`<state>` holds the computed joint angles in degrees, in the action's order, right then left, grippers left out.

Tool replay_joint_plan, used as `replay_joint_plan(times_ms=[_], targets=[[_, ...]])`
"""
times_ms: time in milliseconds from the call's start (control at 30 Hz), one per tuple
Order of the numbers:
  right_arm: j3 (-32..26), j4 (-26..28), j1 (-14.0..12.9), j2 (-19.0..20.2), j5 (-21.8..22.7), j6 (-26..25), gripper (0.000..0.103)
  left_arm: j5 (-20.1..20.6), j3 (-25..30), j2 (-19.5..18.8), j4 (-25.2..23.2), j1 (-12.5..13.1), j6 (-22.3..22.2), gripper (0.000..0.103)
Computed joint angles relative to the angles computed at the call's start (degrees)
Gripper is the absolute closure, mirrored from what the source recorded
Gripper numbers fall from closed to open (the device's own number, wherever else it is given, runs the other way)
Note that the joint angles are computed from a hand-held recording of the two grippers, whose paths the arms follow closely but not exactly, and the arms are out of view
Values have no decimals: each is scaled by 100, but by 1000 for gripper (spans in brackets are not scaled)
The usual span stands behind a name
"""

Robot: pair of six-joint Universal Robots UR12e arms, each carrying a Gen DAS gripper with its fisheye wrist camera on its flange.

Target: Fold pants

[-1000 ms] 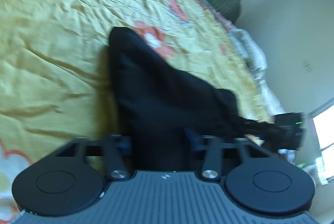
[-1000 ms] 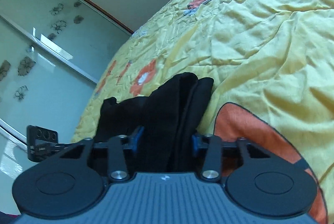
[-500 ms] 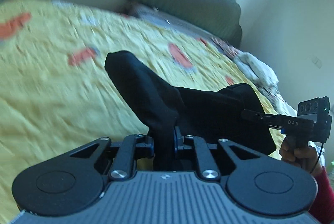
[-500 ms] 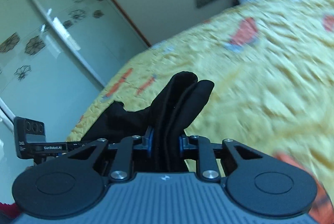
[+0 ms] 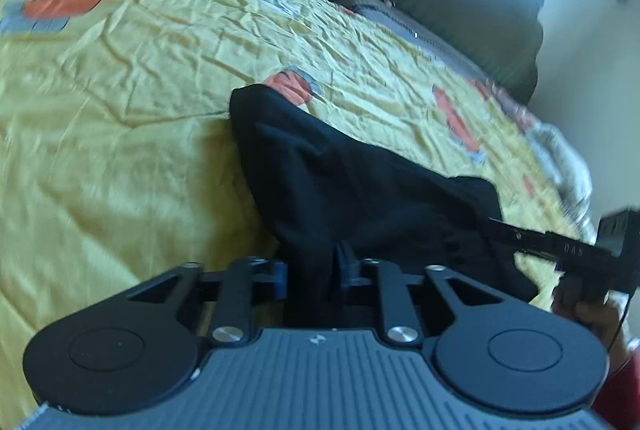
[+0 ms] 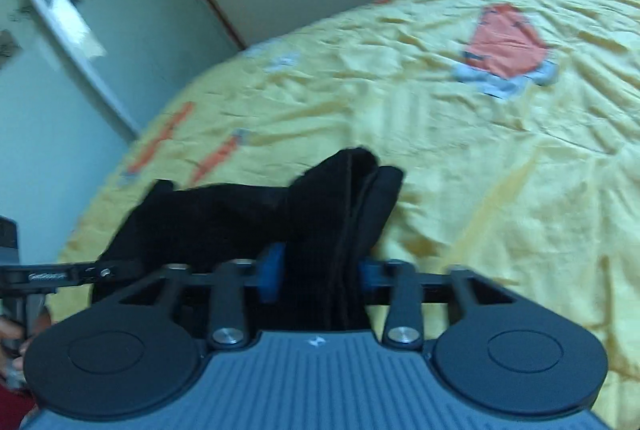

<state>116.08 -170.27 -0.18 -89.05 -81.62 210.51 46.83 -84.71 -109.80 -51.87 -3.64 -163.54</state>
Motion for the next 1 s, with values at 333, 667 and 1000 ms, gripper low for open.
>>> replay_joint_plan(times_ms=[333,667,1000], targets=[[505,-595,605,-532,-635,-763,51,212,-663,489,270,124,98,55],[256,-96,1682,-667,-2876,-150,9,1089,-1440,1289,1751,164,-516,22],[284,-1633,2177,-1005,-1289,1196,0,2047,-2143,1761,2593,-78,-113,5]])
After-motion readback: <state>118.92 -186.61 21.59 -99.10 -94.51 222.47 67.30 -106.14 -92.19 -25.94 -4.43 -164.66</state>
